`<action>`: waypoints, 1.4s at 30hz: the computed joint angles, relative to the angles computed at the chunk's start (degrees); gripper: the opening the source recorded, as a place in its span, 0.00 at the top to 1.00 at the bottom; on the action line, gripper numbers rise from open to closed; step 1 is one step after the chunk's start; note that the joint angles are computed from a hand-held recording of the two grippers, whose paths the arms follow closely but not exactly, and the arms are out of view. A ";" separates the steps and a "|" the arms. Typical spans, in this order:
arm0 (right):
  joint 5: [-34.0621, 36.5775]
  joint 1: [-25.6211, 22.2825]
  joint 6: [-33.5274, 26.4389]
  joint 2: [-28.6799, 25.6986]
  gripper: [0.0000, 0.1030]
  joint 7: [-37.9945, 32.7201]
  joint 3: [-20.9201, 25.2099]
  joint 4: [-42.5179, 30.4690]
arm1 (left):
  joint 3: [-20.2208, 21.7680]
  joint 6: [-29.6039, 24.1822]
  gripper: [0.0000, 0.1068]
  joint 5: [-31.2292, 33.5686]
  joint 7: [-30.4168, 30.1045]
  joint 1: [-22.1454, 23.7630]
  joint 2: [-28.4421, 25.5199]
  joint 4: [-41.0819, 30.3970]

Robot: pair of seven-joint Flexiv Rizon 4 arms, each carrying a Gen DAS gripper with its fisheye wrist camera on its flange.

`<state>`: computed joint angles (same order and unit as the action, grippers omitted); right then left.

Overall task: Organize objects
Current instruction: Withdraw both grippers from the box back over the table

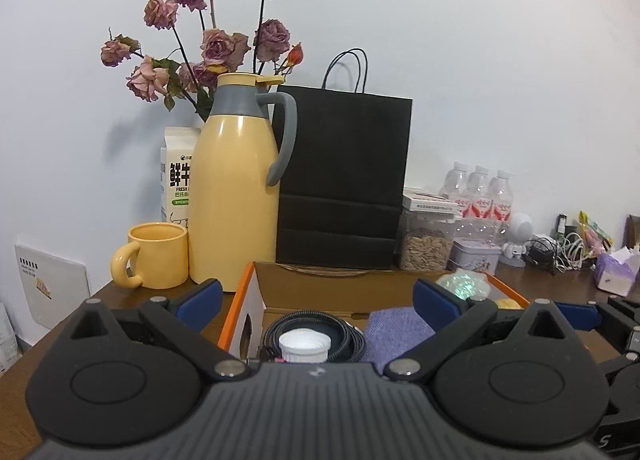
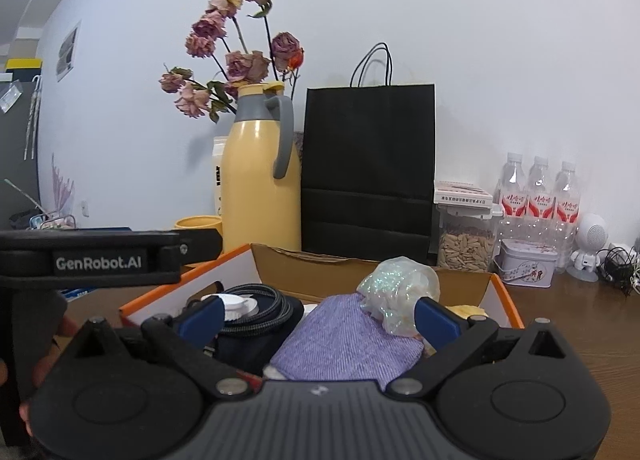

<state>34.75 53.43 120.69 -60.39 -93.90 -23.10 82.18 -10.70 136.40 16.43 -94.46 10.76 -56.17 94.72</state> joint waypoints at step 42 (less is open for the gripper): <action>8.88 1.46 6.19 8.28 0.01 -3.87 5.86 21.03 | -2.52 -8.21 0.04 2.97 5.64 2.42 9.14 22.07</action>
<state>43.63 54.89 126.88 -52.11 -97.77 -17.23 103.21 -13.22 128.19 19.41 -88.82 13.19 -47.03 116.79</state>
